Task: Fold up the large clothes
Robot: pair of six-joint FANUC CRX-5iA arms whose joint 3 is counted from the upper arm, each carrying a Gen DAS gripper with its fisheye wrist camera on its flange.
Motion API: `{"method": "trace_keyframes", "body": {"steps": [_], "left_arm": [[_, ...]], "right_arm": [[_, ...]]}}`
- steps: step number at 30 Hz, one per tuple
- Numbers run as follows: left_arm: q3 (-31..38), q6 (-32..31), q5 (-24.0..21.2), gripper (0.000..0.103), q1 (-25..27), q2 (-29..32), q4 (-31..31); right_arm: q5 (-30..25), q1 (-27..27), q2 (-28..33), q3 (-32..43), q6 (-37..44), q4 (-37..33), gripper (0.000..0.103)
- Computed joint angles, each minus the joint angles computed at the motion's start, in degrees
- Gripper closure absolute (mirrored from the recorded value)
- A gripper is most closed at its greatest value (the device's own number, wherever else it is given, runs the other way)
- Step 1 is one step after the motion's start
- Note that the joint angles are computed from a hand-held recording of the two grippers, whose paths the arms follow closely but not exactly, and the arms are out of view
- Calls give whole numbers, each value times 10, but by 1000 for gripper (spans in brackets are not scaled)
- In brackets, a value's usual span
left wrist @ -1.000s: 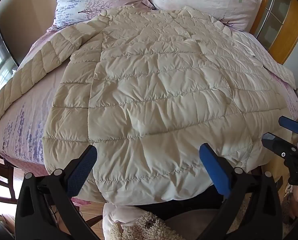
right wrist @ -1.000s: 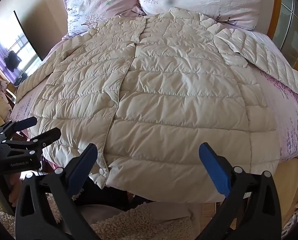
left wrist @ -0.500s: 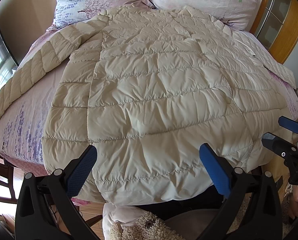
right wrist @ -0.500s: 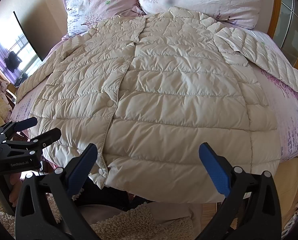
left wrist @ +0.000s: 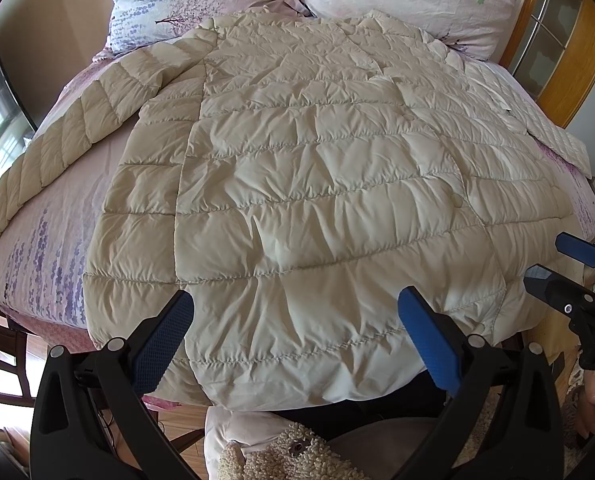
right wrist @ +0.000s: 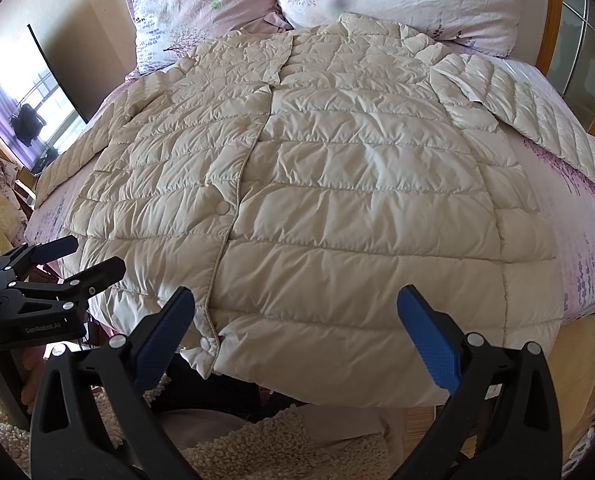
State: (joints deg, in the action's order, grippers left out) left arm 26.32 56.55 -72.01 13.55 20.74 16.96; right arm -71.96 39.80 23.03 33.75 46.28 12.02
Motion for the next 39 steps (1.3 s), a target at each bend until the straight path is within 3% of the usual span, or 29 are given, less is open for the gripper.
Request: {"method": "trace_keyframes", "body": {"steps": [39], "left_arm": [[-2, -2, -1, 1, 1, 1, 1]], "right_arm": [[13, -9, -3, -3, -3, -12, 2]]}}
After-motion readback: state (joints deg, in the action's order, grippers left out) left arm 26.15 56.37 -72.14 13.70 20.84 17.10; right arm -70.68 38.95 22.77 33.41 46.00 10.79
